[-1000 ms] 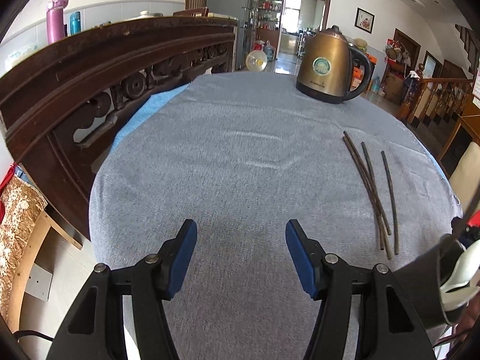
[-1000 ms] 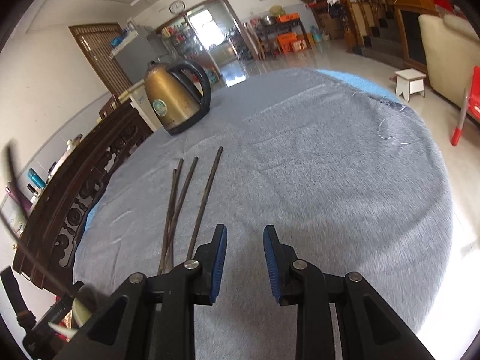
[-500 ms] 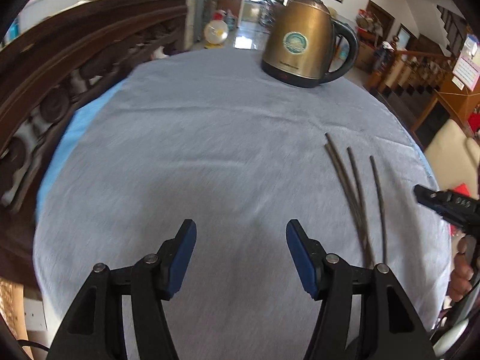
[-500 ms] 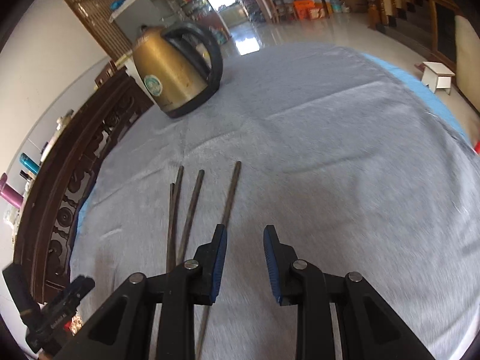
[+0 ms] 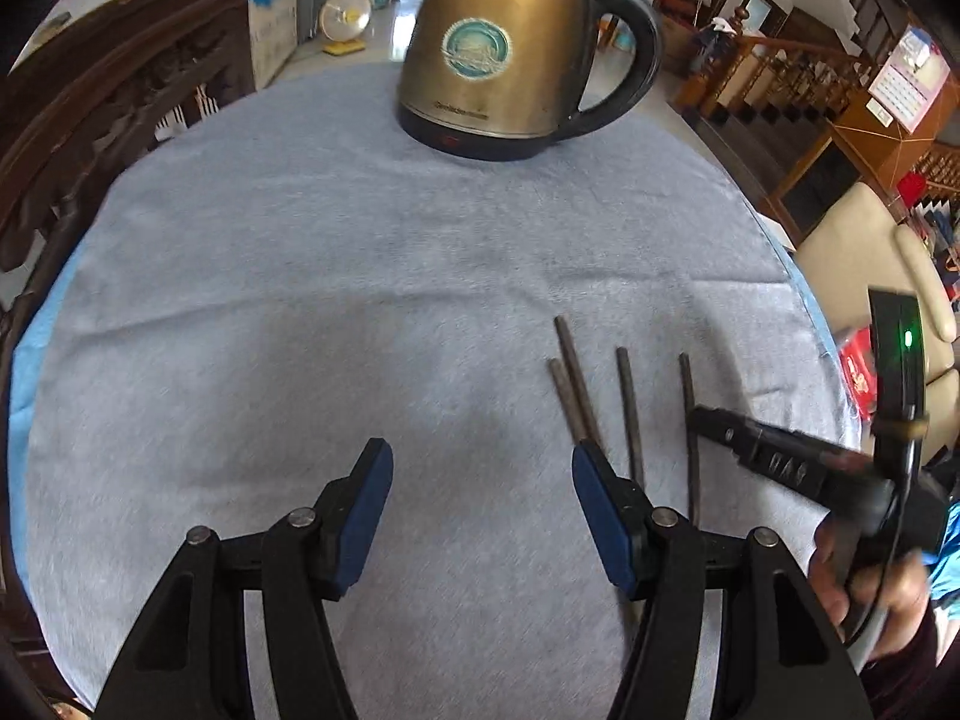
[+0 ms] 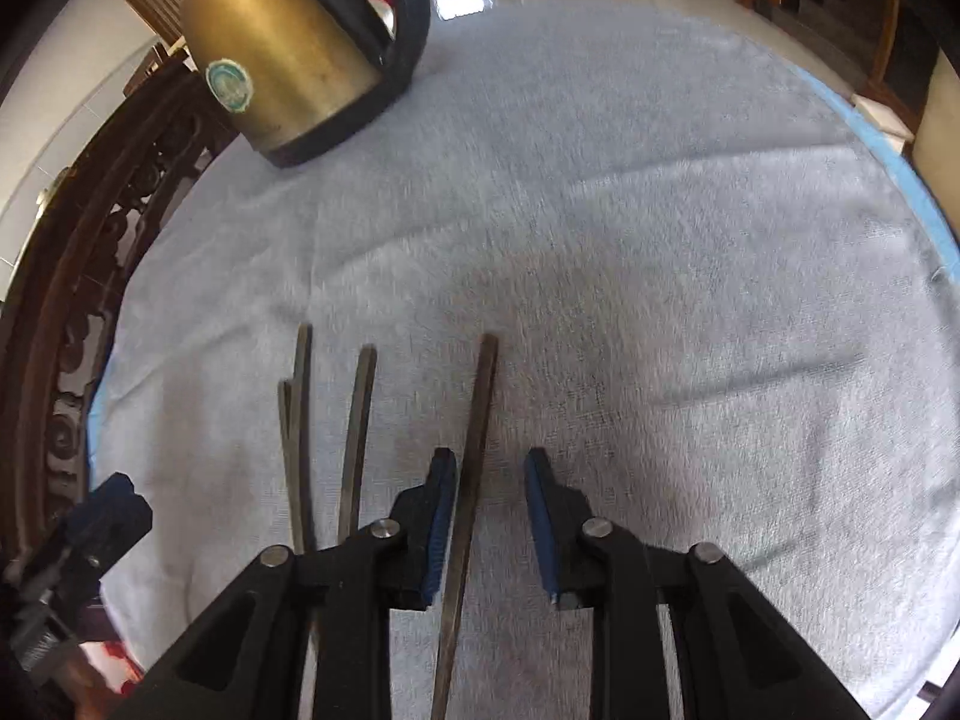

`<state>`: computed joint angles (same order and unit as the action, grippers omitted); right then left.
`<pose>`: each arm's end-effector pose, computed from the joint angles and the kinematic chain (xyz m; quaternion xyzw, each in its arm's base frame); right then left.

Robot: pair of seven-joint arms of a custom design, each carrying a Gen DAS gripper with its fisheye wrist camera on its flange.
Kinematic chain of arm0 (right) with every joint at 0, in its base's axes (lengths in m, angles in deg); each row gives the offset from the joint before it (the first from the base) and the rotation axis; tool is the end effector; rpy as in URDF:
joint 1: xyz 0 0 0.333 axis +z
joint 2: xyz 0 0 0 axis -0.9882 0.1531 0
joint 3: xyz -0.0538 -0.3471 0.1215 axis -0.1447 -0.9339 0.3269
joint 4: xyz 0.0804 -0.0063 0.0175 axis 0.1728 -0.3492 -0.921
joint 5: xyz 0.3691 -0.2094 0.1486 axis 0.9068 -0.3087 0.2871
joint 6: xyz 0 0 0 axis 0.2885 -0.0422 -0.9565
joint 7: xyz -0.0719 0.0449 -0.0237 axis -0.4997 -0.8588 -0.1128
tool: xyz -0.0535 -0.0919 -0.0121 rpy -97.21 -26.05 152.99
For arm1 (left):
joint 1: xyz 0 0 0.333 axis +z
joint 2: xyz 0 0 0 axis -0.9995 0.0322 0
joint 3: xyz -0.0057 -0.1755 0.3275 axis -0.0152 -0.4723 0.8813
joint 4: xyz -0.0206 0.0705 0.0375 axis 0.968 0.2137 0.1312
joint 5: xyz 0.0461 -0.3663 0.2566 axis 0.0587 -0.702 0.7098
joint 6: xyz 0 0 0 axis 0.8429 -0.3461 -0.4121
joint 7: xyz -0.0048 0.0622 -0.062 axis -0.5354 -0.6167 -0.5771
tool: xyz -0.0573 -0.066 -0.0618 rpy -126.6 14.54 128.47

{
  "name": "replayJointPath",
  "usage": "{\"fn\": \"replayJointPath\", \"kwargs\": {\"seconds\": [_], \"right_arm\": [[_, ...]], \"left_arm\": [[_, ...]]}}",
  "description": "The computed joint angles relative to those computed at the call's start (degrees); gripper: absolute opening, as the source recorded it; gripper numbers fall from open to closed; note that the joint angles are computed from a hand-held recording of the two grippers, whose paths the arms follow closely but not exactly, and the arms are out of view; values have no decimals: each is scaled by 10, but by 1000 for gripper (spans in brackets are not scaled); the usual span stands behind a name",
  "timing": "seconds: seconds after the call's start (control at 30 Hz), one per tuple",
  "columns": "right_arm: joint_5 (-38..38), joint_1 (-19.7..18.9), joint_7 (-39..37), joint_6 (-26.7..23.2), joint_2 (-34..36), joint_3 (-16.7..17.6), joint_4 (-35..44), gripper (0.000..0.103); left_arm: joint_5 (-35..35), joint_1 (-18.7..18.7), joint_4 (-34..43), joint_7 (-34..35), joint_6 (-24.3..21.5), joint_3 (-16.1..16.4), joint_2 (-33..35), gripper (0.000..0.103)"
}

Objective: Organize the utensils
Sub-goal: 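Close the left tool on a dark chopstick while the right tool grasps another, then lift the left tool's chopstick toward the holder while the right tool lifts its own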

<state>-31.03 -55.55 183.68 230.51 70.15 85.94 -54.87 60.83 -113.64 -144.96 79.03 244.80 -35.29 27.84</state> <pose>0.4856 0.3421 0.4244 -0.6436 0.7347 -0.0730 0.2016 0.4261 -0.4334 0.4460 -0.6637 0.7050 -0.2418 0.0631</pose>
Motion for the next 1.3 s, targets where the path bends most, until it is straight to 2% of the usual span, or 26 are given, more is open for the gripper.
{"fn": "replayJointPath", "kwargs": {"seconds": [0.07, 0.13, 0.3, 0.47, 0.57, 0.7, 0.87, 1.03, 1.07, 1.13, 1.2, 1.3], "right_arm": [[-24, 2, -2, -9, 4, 2, 6, 16], [-27, 3, -18, -9, 5, 3, 7, 8], [-61, -3, -4, -17, -12, -2, -10, 7], [15, -11, -66, 32, -28, -13, -43, 7], [14, -15, -78, 32, -34, -12, -48, 7], [32, -15, -92, 37, -39, -13, -53, 7], [82, -12, -128, 56, -51, -19, -71, 8], [96, -12, -137, 37, -55, -18, -67, 8], [100, -12, -139, 35, -53, -19, -65, 8], [99, -14, -144, 35, -39, -19, -53, 9], [85, -16, -137, 34, -39, -16, -52, 10], [46, -20, -110, 25, -37, -9, -47, 10]], "left_arm": [[-18, 1, 19, 17, -11, 2, 15, 63], [-35, -1, 37, 31, -16, 5, 31, 63], [-64, -13, 99, 57, -26, 16, 85, 63], [-46, -39, 168, 52, -71, 36, 144, 63], [-47, -48, 186, 55, -80, 45, 160, 61], [-48, -55, 206, 58, -103, 52, 179, 38], [-19, -68, 222, 57, -114, 64, 189, 33], [-2, -77, 236, 62, -126, 64, 198, 33], [-6, -76, 236, 71, -126, 61, 198, 31], [-5, -79, 243, 74, -133, 61, 202, 13], [-5, -80, 241, 77, -131, 62, 201, 8], [7, -84, 231, 65, -116, 67, 197, 7]]}}
